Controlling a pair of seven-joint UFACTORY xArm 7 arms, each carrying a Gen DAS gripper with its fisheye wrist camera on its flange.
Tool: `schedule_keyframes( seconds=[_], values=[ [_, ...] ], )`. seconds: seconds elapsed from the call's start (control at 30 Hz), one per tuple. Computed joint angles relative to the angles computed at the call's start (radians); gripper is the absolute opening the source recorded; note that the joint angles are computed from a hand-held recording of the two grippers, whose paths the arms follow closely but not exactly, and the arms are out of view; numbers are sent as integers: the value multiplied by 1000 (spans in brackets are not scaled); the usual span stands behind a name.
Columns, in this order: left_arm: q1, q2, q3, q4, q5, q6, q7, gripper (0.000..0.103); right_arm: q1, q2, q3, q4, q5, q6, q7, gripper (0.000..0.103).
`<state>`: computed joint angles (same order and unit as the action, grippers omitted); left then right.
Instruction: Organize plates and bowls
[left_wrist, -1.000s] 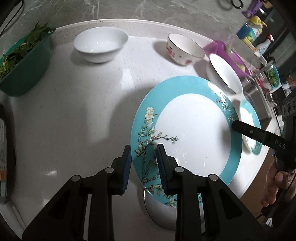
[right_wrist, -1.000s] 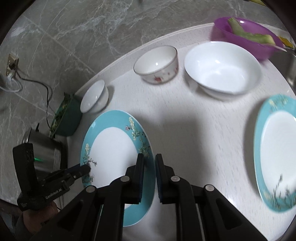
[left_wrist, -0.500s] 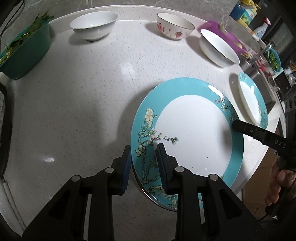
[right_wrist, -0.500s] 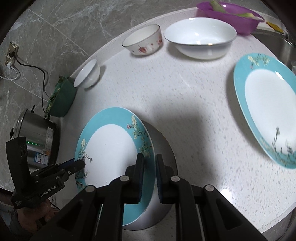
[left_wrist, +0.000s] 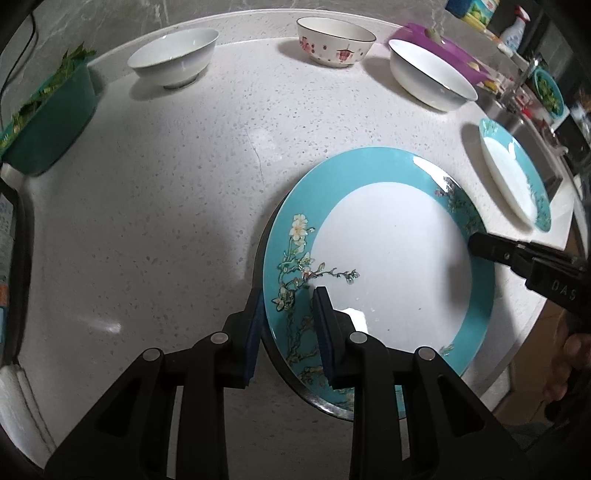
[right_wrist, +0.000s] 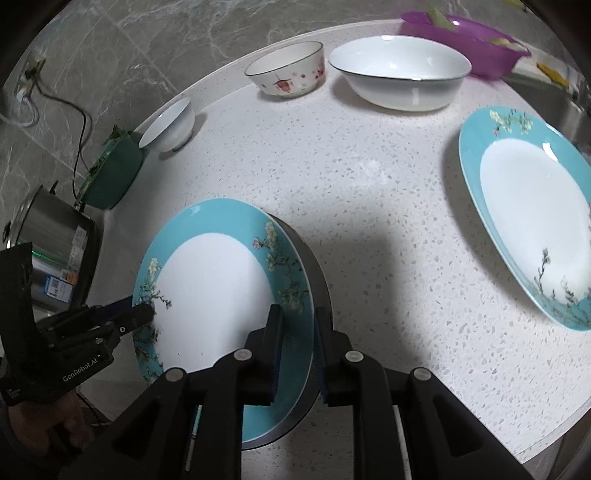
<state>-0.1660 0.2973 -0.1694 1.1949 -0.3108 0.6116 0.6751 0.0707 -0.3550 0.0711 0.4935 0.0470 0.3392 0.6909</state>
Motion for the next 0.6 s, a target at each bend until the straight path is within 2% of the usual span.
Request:
schedule_keyframes(
  seconds=[0.1,0.3,0.43,0.5,0.57,0.6],
  values=[
    [-3,-6,-1,-15,11,-29,15,24,-41,8,50,18,-90,26,38,19],
    [-8,-18,-7,-57,26,-104,43,24,-81,24,105,43,-253,61,114,22],
    [6,-17,-18,-61,-2,-116,71,25,-100,38,144,68,-391,108,178,27],
    [15,-16,-24,-55,-28,-106,84,25,-92,39,140,70,-427,112,197,28],
    [18,-17,-25,-50,-46,-110,93,25,-84,37,131,65,-441,104,217,34],
    [22,-17,-28,-44,-57,-109,99,27,-85,35,130,64,-452,107,228,42]
  ],
)
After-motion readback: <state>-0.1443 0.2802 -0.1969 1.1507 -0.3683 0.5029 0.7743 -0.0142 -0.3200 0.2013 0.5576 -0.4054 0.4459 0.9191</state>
